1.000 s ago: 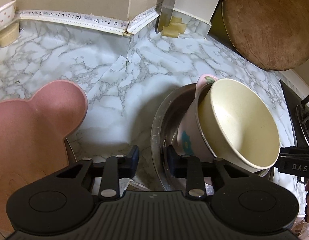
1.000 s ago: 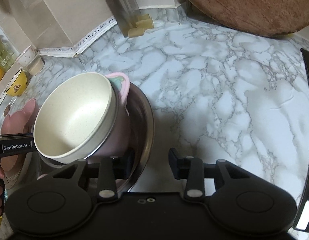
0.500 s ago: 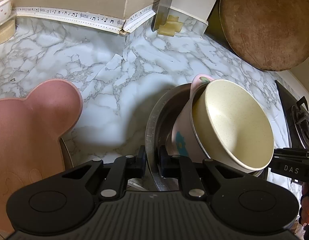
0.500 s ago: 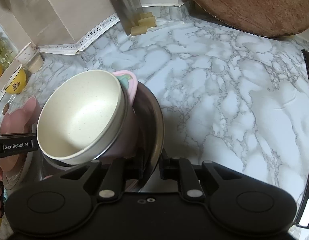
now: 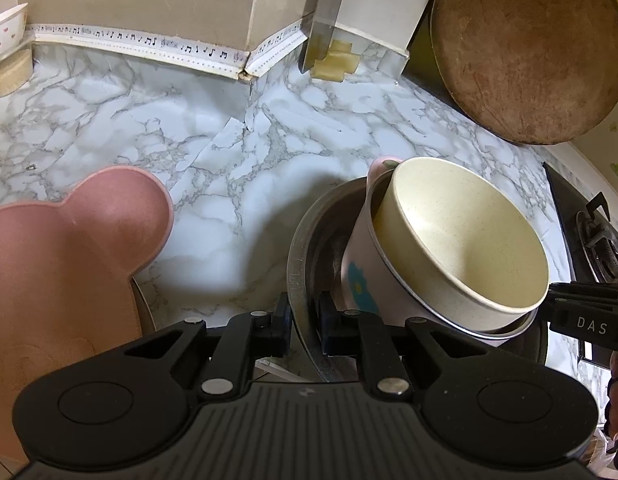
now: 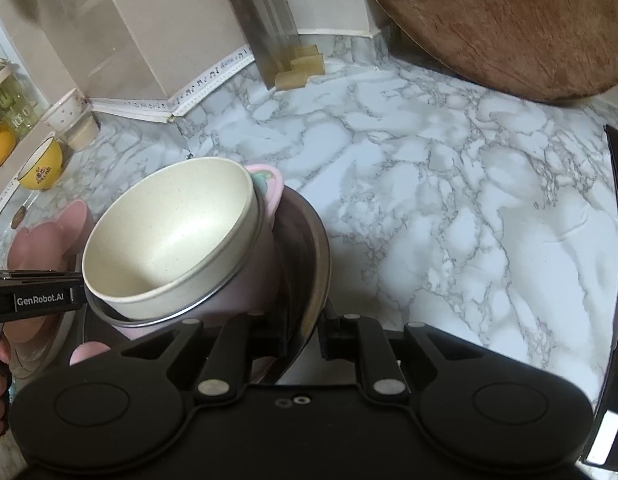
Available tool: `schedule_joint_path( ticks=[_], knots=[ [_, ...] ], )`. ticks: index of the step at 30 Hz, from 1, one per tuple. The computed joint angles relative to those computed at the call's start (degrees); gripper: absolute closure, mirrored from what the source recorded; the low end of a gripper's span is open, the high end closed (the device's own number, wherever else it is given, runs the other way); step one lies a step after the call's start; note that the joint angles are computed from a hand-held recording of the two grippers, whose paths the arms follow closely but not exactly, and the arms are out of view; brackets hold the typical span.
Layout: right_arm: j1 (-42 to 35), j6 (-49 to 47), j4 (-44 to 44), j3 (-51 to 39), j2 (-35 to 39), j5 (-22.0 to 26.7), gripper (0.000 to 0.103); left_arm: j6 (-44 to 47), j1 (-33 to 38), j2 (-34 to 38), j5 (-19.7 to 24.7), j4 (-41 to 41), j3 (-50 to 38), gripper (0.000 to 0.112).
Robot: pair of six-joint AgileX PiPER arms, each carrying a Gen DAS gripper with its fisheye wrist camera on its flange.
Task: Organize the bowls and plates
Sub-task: 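Lift the nested steel bowl stack and carry it over the pink bear plate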
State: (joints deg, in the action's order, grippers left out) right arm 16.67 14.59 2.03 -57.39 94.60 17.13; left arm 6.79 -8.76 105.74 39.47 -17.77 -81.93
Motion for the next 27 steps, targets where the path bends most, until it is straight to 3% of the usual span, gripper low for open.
schedule_joint_path(
  ticks=[17,27],
  knots=[
    [4.4,4.7,-4.2,-5.9,-4.9,7.2,0.088,0.2,4.0,-7.3,5.8,0.0,-1.8,0.099],
    [9.1,3.7,-3.0,-14.5,-1.7,10.5,0.088,-0.9,10.0,-11.5,8.6,1.9,-1.7,0.099]
  ],
)
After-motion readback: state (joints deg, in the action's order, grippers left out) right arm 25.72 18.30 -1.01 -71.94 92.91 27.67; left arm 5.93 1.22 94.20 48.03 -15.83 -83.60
